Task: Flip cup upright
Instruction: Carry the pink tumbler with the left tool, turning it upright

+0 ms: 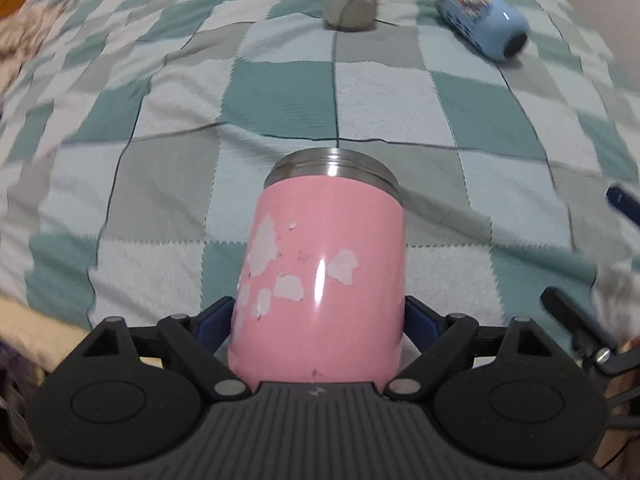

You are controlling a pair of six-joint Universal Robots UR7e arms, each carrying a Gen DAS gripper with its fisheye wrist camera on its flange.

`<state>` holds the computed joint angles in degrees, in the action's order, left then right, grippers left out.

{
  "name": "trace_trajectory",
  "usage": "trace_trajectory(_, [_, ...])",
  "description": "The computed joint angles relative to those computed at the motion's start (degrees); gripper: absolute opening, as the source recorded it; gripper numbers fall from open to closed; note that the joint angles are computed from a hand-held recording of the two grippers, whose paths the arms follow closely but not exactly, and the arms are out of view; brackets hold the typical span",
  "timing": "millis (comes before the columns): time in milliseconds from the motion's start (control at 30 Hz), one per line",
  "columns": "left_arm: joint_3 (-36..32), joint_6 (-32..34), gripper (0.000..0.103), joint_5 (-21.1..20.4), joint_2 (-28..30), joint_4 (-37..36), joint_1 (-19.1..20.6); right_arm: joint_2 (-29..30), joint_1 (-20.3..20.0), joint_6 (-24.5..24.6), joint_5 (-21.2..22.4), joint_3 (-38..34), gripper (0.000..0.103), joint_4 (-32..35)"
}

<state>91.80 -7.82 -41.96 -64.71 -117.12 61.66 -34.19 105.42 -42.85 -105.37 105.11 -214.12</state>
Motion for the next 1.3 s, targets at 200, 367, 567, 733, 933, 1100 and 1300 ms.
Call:
trace_trajectory(200, [-1.7,5.7,0.103,-0.1,2.3,-2.6,0.8,0.0,0.4,0.3,-1.7,0.5,0.103,-1.3])
trace_trajectory(367, [0.8,7.3,0.084,-1.3,1.2,-6.5,1.3,0.0,1.0,0.5,-2.9,1.1,0.103,-1.9])
trace_trajectory(567, [7.3,12.3,0.084,-5.0,-3.2,-18.7,1.9,0.2,1.5,1.9,-4.2,2.2,0.103,-3.8])
trace_trajectory(733, [13.0,17.7,0.084,-8.9,-6.9,-31.4,2.6,1.5,2.1,3.0,-5.1,2.6,0.103,-7.7])
trace_trajectory(933, [17.2,26.4,0.084,-15.0,-8.4,-51.7,4.2,4.5,3.2,3.5,-5.6,0.7,0.103,-12.7])
trace_trajectory(1100, [18.0,38.3,0.084,-21.2,-4.6,-72.8,6.4,7.7,4.3,4.1,-5.7,-2.4,0.103,-15.3])
trace_trajectory(1300, [14.4,36.5,0.085,-26.9,-1.0,-75.2,9.8,10.0,4.9,5.0,-6.8,-5.6,0.103,-14.0])
